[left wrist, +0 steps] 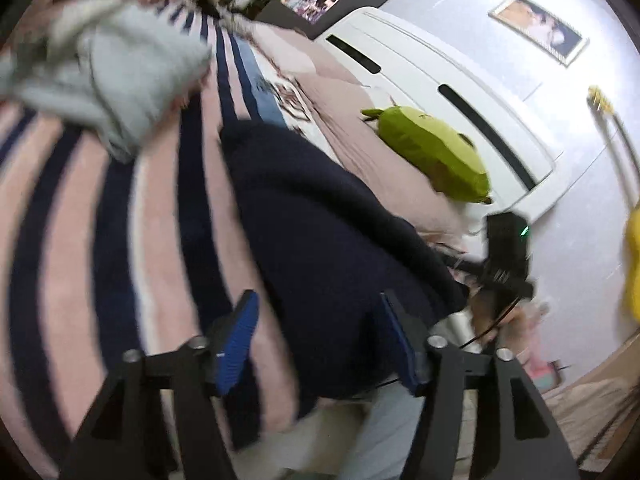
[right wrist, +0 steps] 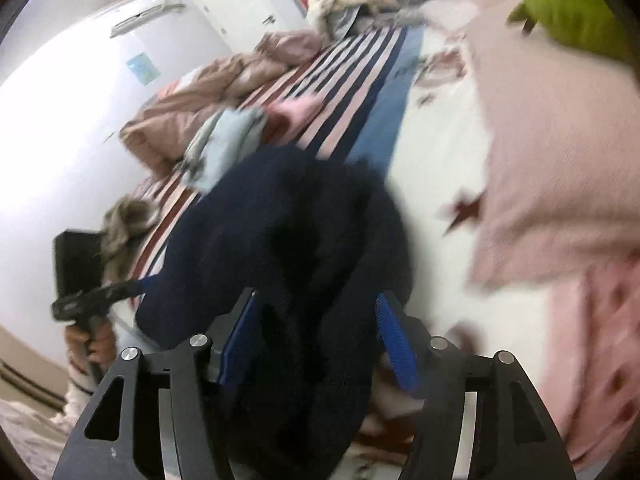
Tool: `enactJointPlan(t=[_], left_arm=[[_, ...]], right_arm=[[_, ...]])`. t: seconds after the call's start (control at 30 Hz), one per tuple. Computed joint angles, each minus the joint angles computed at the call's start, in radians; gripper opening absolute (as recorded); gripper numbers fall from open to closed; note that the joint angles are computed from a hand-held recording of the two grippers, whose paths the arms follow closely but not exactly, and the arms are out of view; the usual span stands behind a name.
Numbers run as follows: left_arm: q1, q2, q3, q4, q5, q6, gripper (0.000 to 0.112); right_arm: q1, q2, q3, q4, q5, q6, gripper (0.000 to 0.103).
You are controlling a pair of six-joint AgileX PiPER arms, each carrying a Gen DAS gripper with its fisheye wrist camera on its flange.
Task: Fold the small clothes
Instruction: 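Grasp the rolled navy sweater with both grippers and lift it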
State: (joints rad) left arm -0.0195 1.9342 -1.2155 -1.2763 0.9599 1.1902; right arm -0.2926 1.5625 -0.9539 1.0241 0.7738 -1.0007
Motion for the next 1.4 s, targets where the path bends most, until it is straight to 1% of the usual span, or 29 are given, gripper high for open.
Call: enactJointPlan(t=[0.07, 0.1, 0.13, 0.17, 0.23, 0.3, 0.33, 0.37, 0.4, 0.43, 0.47, 0.5, 0.57, 0.6, 0.63, 0.67, 0.73, 0.77, 0.8, 0.87, 0.9, 0.93, 0.97, 1.0, 1.03, 1.13, 1.2, 1.33, 1.4], left_arm=[[-0.003, -0.001, -0.041, 0.018, -0.008, -0.024, 0.066], [-0.012, 0.007, -0.072, 0.022, -0.004, -0.043, 0.066], [-0.020, 0.012, -0.090, 0.020, -0.006, -0.050, 0.067], [-0.031, 0.020, -0.111, 0.017, -0.007, -0.057, 0.069], [-0.045, 0.038, -0.134, 0.015, -0.004, -0.057, 0.071], [-0.080, 0.066, -0.171, 0.038, -0.011, -0.089, 0.074], [-0.092, 0.077, -0.182, 0.051, -0.017, -0.100, 0.074], [-0.103, 0.088, -0.189, 0.066, -0.026, -0.112, 0.074], [-0.110, 0.098, -0.194, 0.086, -0.036, -0.124, 0.074], [-0.122, 0.104, -0.201, 0.106, -0.054, -0.141, 0.074], [-0.128, 0.106, -0.202, 0.124, -0.067, -0.149, 0.075], [-0.132, 0.117, -0.214, 0.146, -0.066, -0.163, 0.075], [-0.126, 0.129, -0.218, 0.136, -0.045, -0.161, 0.075], [-0.130, 0.135, -0.229, 0.139, -0.039, -0.174, 0.075], [-0.129, 0.140, -0.232, 0.135, -0.033, -0.171, 0.075], [-0.127, 0.142, -0.230, 0.132, -0.030, -0.163, 0.075], [-0.129, 0.142, -0.222, 0.139, -0.035, -0.160, 0.076], [-0.124, 0.145, -0.222, 0.134, -0.027, -0.159, 0.077], [-0.116, 0.148, -0.222, 0.130, -0.011, -0.161, 0.077], [-0.097, 0.154, -0.232, 0.121, 0.031, -0.164, 0.077], [-0.089, 0.161, -0.248, 0.115, 0.045, -0.172, 0.077], [-0.081, 0.165, -0.264, 0.112, 0.058, -0.188, 0.077], [-0.074, 0.171, -0.281, 0.114, 0.063, -0.205, 0.078], [-0.070, 0.178, -0.305, 0.122, 0.068, -0.226, 0.078], [-0.069, 0.195, -0.345, 0.138, 0.083, -0.252, 0.078], [-0.077, 0.269, -0.477, 0.178, 0.159, -0.330, 0.080], [-0.096, 0.337, -0.583, 0.215, 0.202, -0.414, 0.080], [-0.132, 0.410, -0.698, 0.295, 0.194, -0.518, 0.080], [-0.140, 0.446, -0.740, 0.297, 0.207, -0.552, 0.075]], right_arm=[[-0.018, 0.047, -0.104, -0.003, 0.048, 0.004, 0.060], [-0.022, 0.094, -0.175, -0.010, 0.096, 0.016, 0.062], [-0.013, 0.167, -0.273, -0.036, 0.159, 0.048, 0.066], [0.010, 0.245, -0.373, -0.069, 0.210, 0.088, 0.066], [0.053, 0.367, -0.519, -0.157, 0.296, 0.162, 0.071], [0.101, 0.484, -0.646, -0.236, 0.343, 0.237, 0.071], [0.105, 0.525, -0.679, -0.217, 0.369, 0.246, 0.069], [0.101, 0.552, -0.690, -0.173, 0.392, 0.230, 0.049], [0.105, 0.558, -0.677, -0.129, 0.387, 0.189, 0.036], [0.110, 0.531, -0.639, -0.126, 0.342, 0.144, 0.019], [0.121, 0.499, -0.604, -0.129, 0.288, 0.106, 0.012], [0.125, 0.473, -0.574, -0.119, 0.245, 0.080, 0.009], [0.127, 0.437, -0.547, -0.141, 0.168, 0.101, 0.006], [0.128, 0.427, -0.546, -0.159, 0.133, 0.117, 0.004], [0.129, 0.411, -0.536, -0.198, 0.066, 0.142, 0.003], [0.126, 0.418, -0.556, -0.235, 0.039, 0.175, 0.001], [0.113, 0.459, -0.609, -0.321, 0.025, 0.270, 0.001], [0.106, 0.478, -0.632, -0.344, 0.038, 0.298, 0.001], [0.092, 0.499, -0.660, -0.340, 0.088, 0.296, 0.002], [0.057, 0.492, -0.657, -0.270, 0.159, 0.266, 0.005], [0.041, 0.483, -0.654, -0.244, 0.200, 0.261, 0.010], [0.014, 0.481, -0.654, -0.198, 0.256, 0.247, 0.031], [-0.008, 0.469, -0.641, -0.163, 0.289, 0.239, 0.060], [-0.030, 0.457, -0.626, -0.131, 0.319, 0.225, 0.070], [-0.050, 0.449, -0.614, -0.107, 0.367, 0.208, 0.076], [-0.033, 0.456, -0.603, -0.120, 0.434, 0.257, 0.085], [-0.007, 0.458, -0.588, -0.192, 0.431, 0.309, 0.085], [0.014, 0.509, -0.559, -0.192, 0.440, 0.325, 0.086], [0.022, 0.544, -0.560, -0.167, 0.435, 0.312, 0.085]])
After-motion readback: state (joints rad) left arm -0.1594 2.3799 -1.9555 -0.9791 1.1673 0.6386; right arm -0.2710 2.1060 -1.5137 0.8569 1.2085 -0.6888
